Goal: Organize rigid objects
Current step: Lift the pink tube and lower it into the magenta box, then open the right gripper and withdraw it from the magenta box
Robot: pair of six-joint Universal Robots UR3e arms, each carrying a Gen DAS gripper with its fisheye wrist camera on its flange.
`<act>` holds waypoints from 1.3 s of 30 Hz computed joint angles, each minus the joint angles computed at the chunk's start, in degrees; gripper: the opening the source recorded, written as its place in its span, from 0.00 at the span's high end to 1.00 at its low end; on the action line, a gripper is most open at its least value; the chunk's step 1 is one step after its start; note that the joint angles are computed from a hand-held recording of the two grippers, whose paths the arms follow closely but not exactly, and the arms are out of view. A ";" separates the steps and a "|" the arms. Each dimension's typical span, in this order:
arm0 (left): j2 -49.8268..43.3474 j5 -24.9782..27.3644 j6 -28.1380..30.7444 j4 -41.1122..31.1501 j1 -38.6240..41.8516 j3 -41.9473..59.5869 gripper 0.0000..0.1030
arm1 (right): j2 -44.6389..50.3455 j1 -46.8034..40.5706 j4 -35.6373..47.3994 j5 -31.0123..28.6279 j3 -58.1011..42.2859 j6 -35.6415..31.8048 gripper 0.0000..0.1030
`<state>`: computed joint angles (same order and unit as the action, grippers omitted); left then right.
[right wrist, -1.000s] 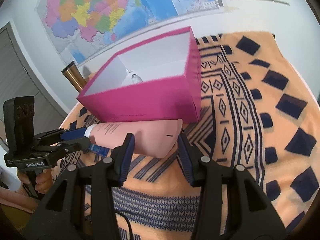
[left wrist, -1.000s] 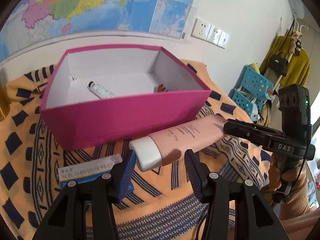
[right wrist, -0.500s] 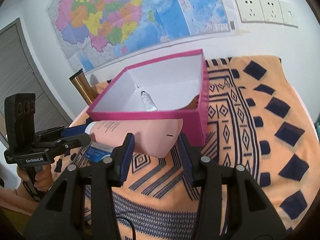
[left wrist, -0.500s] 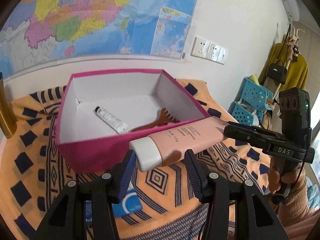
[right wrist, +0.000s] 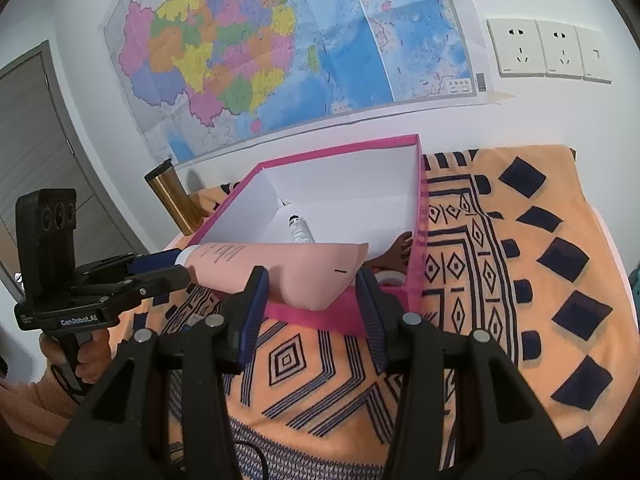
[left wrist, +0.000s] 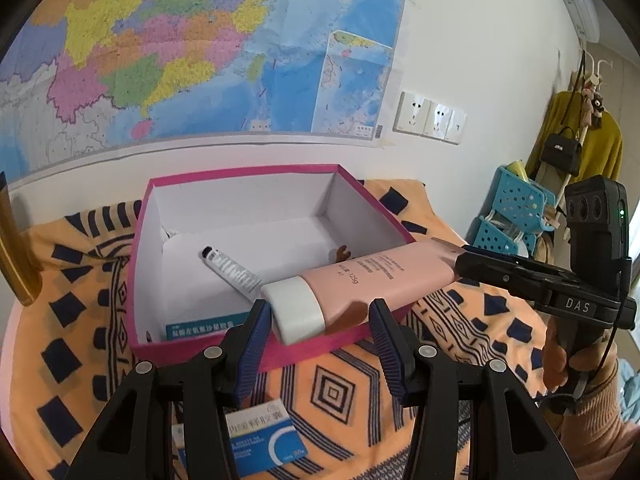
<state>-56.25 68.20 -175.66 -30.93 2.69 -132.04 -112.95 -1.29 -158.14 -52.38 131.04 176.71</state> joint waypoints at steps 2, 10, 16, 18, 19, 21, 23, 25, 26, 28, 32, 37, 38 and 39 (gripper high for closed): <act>-1.32 0.41 -0.04 0.89 -0.35 0.63 0.51 | 1.47 0.35 -0.88 -0.42 -0.92 0.41 0.53; -7.86 3.52 -1.19 4.59 -2.87 3.16 0.51 | 6.65 0.80 -3.26 -1.53 -4.01 1.02 0.53; -11.33 4.61 -1.78 6.00 -3.76 4.52 0.51 | 9.53 0.68 -4.08 -1.89 -5.62 1.09 0.53; -12.30 4.74 -1.84 6.27 -3.79 4.89 0.51 | 10.52 0.92 -4.12 -2.29 -6.18 0.99 0.53; -12.82 4.85 -1.93 6.34 -3.82 5.19 0.51 | 10.87 0.98 -4.18 -2.39 -6.27 0.94 0.53; -13.53 5.03 -2.05 6.48 -3.90 5.55 0.51 | 11.73 1.14 -4.41 -2.61 -6.62 0.96 0.53; -14.10 5.07 -2.14 6.74 -3.90 5.80 0.51 | 12.52 1.27 -4.78 -2.82 -6.77 1.09 0.53; -14.68 5.13 -2.21 6.91 -3.94 6.11 0.51 | 13.24 1.46 -5.05 -3.06 -6.97 1.25 0.53; -15.04 5.33 -2.24 7.08 -4.08 6.27 0.51 | 13.49 1.48 -5.09 -3.13 -7.04 1.29 0.53; -15.83 5.44 -2.24 7.28 -4.16 6.63 0.51 | 14.07 1.68 -5.07 -3.48 -7.40 1.33 0.53; -17.03 5.55 -2.24 7.70 -4.24 7.01 0.51 | 14.89 2.02 -4.95 -4.24 -7.93 1.25 0.53; -18.50 5.54 -2.41 7.95 -4.25 7.40 0.51 | 16.24 2.76 -4.99 -5.64 -8.94 1.22 0.53; -18.79 5.67 -2.45 8.08 -4.34 7.47 0.51 | 16.42 2.92 -5.04 -5.98 -9.02 1.19 0.53; -19.11 5.75 -2.53 8.17 -4.36 7.58 0.51 | 16.68 3.18 -5.08 -6.42 -9.20 1.26 0.53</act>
